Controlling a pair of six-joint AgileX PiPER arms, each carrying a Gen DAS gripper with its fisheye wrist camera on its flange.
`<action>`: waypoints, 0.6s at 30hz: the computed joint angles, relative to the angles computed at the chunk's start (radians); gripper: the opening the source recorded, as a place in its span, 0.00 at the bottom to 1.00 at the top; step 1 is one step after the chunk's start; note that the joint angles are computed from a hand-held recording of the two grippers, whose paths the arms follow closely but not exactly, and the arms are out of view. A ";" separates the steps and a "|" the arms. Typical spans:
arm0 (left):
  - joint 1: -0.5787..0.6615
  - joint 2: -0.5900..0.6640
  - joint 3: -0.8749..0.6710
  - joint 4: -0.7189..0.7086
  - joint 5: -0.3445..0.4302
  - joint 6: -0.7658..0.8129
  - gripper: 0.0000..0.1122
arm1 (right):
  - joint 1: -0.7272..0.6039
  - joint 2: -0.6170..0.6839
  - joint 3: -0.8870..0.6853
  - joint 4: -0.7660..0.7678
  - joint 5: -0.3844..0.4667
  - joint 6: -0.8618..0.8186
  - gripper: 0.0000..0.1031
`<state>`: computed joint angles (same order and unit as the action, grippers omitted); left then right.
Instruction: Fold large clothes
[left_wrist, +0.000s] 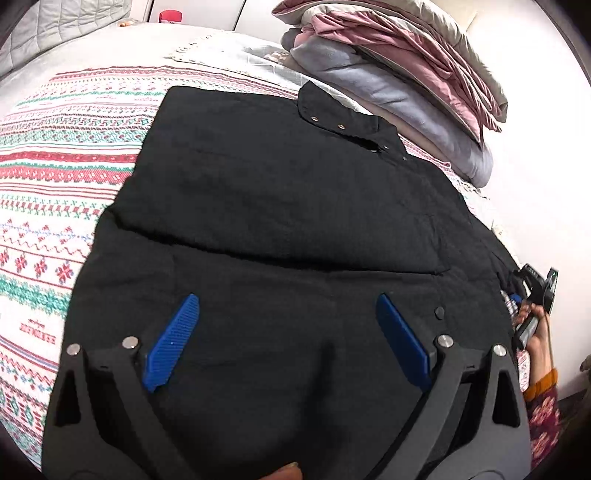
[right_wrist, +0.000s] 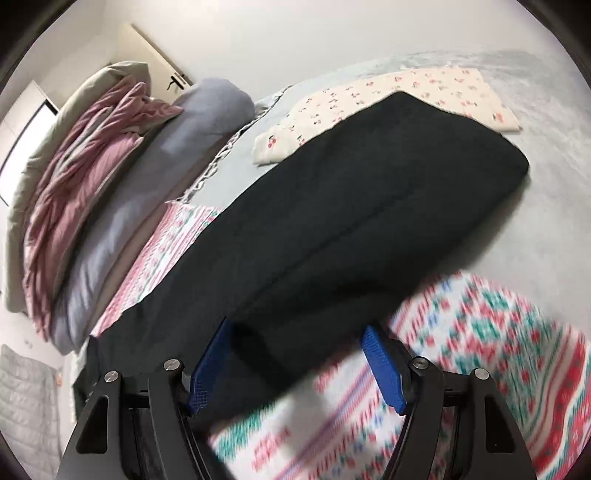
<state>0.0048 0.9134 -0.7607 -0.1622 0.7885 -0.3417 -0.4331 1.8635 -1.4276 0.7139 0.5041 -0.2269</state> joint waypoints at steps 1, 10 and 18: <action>0.014 -0.002 0.001 -0.011 0.003 0.020 0.86 | 0.007 0.017 -0.028 -0.030 -0.005 0.029 0.66; 0.085 -0.050 -0.019 -0.038 0.022 0.118 0.86 | 0.039 -0.033 -0.018 -0.070 -0.104 0.029 0.12; 0.164 -0.089 -0.030 -0.135 0.040 0.215 0.86 | 0.262 -0.289 0.086 -0.425 -0.222 0.219 0.11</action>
